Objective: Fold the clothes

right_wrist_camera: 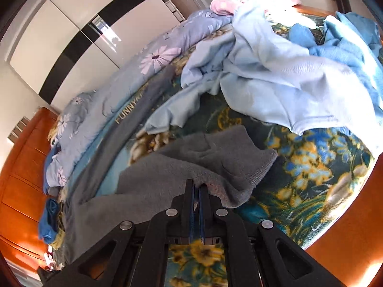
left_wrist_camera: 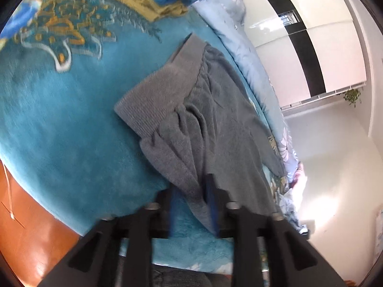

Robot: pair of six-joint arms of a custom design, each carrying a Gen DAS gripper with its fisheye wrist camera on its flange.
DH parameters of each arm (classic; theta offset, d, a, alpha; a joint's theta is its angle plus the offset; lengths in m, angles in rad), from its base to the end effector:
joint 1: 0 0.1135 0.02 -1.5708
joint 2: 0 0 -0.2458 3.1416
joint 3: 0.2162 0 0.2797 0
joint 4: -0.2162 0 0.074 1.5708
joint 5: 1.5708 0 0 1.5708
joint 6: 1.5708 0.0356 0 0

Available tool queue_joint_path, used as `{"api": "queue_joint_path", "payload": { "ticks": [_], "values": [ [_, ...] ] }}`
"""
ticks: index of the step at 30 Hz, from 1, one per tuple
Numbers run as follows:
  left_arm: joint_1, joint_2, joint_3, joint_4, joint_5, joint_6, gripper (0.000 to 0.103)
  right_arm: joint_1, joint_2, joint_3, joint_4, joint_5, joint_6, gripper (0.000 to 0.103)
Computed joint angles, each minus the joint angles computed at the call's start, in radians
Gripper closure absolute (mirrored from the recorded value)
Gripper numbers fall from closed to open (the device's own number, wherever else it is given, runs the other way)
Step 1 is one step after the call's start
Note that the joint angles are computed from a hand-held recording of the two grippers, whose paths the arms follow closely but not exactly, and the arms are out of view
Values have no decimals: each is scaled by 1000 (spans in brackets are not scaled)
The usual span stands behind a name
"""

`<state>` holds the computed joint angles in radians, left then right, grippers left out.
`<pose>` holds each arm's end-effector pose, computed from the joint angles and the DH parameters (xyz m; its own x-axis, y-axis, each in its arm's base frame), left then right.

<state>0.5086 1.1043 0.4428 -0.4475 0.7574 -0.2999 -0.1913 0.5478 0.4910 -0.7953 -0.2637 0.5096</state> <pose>0.1922 0.0791 0.1232 -0.7215 -0.6480 -0.2440 -0.3136 0.6200 -0.7192 0.1566 -0.0209 0.2043 -0.6377 0.6032 -0.4790 0.3736 0.7861 0.4925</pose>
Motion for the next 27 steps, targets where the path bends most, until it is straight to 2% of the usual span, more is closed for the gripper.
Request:
{"api": "queue_joint_path", "payload": {
  "ticks": [5, 9, 12, 13, 15, 17, 19, 22, 27],
  "values": [
    [37, 41, 2, -12, 8, 10, 56, -43, -42, -49, -3, -56, -12, 96],
    [48, 100, -25, 92, 58, -76, 56, -62, -105, -84, -13, -102, 11, 94],
    [67, 112, -43, 149, 90, -121, 58, -73, -185, -125, -20, -141, 51, 83],
    [68, 102, -47, 155, 81, -128, 61, -73, -202, -133, -27, -143, 58, 78],
    [71, 84, -50, 161, 65, -135, 85, -87, -237, -148, -58, -150, 62, 75],
    [73, 69, -47, 159, 58, -131, 90, -141, -308, -168, -103, -186, 54, 75],
    [81, 53, -38, 141, 47, -113, 91, -237, -367, -176, -153, -241, 9, 75],
    [102, 44, -26, 112, 51, -79, 91, -344, -315, -169, -139, -265, -52, 72],
    [103, 18, -10, 64, 35, -39, 91, -318, -120, -166, 46, -231, -15, 72]
  ]
}}
